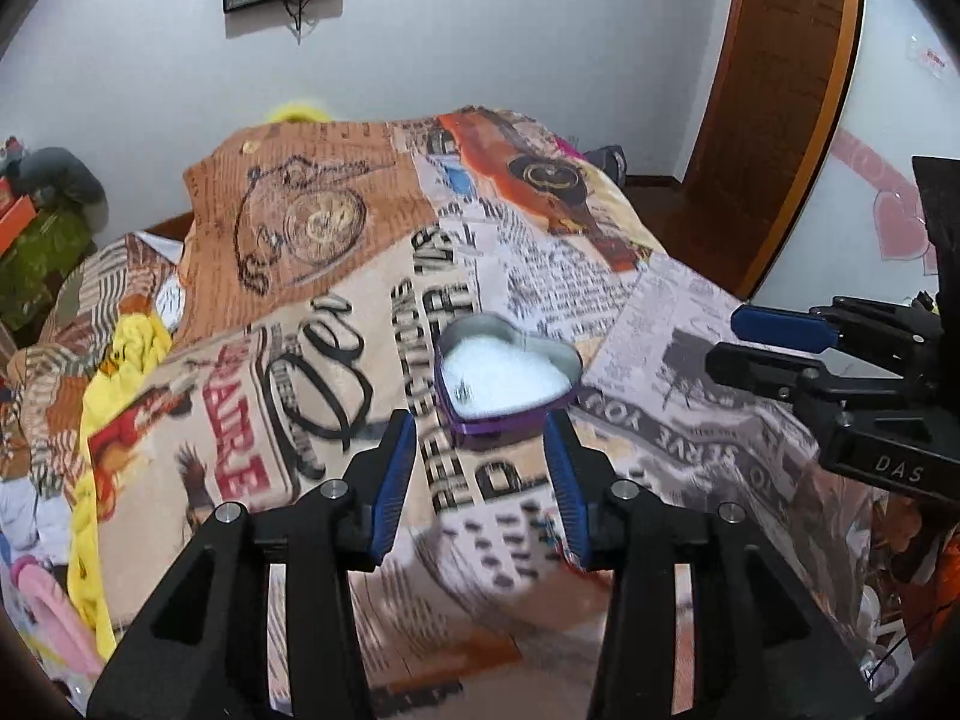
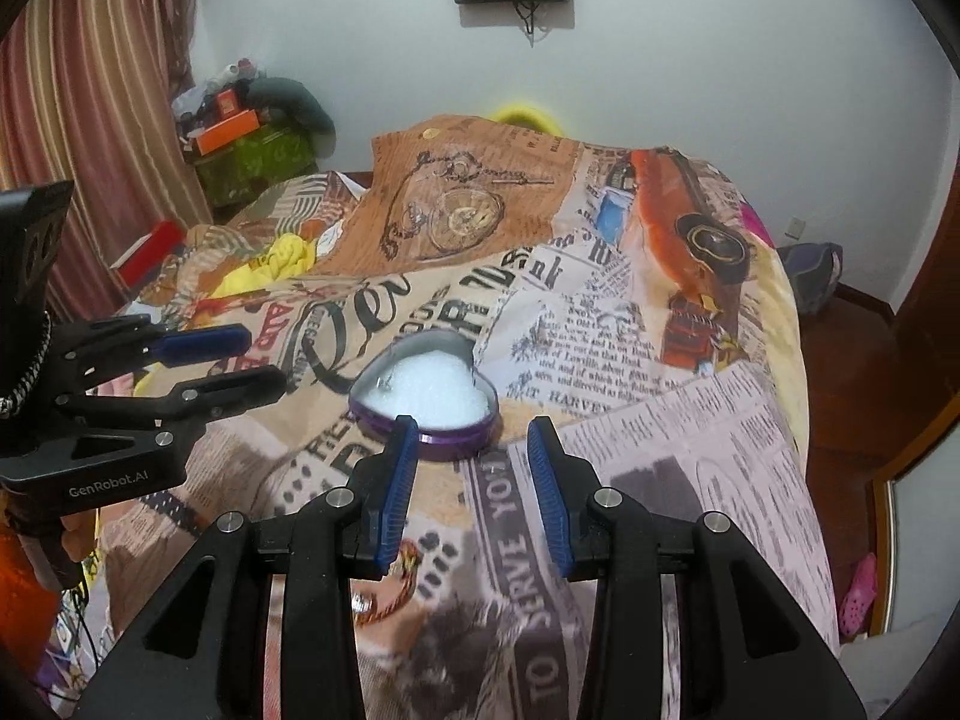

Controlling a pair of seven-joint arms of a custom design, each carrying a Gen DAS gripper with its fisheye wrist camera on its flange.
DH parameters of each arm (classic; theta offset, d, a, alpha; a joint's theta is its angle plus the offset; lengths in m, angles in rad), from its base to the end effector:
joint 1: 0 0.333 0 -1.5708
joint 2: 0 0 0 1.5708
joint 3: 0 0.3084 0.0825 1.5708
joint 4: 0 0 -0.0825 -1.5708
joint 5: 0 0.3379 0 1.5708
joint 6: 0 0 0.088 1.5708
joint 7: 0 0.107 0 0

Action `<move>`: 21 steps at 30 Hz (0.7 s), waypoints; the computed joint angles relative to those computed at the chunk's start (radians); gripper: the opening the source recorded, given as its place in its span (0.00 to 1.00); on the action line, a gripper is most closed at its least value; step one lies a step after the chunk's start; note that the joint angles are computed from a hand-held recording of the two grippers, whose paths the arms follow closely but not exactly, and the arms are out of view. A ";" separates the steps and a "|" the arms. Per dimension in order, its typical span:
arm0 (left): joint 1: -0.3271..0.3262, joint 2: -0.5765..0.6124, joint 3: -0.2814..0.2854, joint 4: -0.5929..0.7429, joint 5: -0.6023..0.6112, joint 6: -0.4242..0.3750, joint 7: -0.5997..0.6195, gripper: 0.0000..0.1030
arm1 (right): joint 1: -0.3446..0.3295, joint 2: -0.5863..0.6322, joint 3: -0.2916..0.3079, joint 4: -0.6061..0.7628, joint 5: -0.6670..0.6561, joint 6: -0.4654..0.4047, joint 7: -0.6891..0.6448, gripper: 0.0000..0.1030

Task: Organize jewelry
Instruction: 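Move both open tools back to the remaining jewelry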

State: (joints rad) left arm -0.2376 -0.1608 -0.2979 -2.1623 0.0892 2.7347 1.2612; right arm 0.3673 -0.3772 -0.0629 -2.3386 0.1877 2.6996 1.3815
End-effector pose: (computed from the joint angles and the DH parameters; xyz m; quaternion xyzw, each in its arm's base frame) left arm 0.4342 -0.2718 0.5598 -0.5509 0.7539 -0.3118 0.1757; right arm 0.4266 0.1236 0.5768 -0.7624 0.5332 -0.1788 0.3201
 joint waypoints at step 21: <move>-0.051 -0.055 -0.016 -0.156 -0.152 0.005 -0.007 0.42 | 0.026 -0.074 0.001 -0.118 0.014 -0.115 0.038 0.34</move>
